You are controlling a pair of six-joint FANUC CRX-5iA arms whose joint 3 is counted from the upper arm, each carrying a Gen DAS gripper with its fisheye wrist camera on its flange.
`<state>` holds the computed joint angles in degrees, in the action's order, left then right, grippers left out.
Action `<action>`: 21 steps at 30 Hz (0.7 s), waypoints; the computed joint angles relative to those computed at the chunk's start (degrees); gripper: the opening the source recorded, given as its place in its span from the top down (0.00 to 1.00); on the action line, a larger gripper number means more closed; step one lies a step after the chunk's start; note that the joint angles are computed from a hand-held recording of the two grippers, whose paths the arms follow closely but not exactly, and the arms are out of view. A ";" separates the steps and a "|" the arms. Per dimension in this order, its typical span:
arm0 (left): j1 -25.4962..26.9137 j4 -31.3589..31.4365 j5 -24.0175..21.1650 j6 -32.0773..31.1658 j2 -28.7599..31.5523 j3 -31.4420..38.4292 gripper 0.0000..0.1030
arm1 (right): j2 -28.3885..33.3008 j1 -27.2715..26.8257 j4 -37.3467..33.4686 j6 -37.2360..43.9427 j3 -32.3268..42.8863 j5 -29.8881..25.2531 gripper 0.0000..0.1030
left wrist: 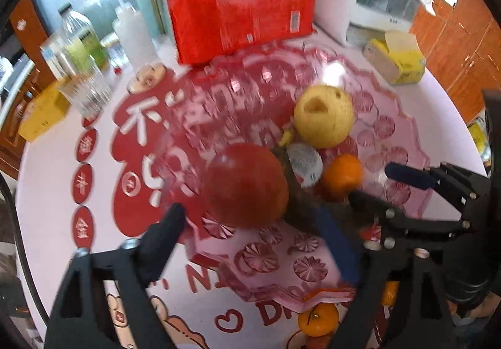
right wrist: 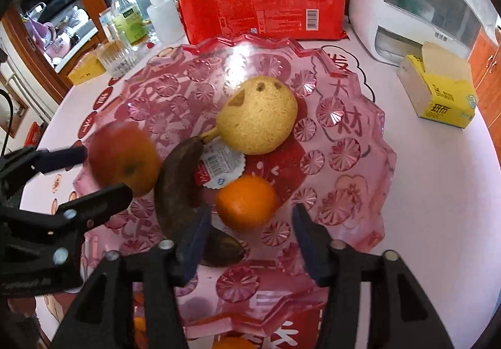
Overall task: Organize fruits
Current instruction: 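Carry apple and orange with both tools and release them into the bowl, then withdraw both tools from the bowl back toward the remaining fruit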
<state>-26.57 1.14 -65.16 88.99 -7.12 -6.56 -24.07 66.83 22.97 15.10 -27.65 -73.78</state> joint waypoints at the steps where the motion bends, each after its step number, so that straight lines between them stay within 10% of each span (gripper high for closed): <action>1: -0.25 -0.70 0.30 0.55 -0.55 0.13 0.11 | -0.09 0.29 0.34 -0.37 -0.08 -0.07 0.43; 21: -1.47 -2.74 -6.20 6.10 -9.83 1.97 0.11 | -5.86 16.72 9.94 -13.87 2.02 -13.54 0.43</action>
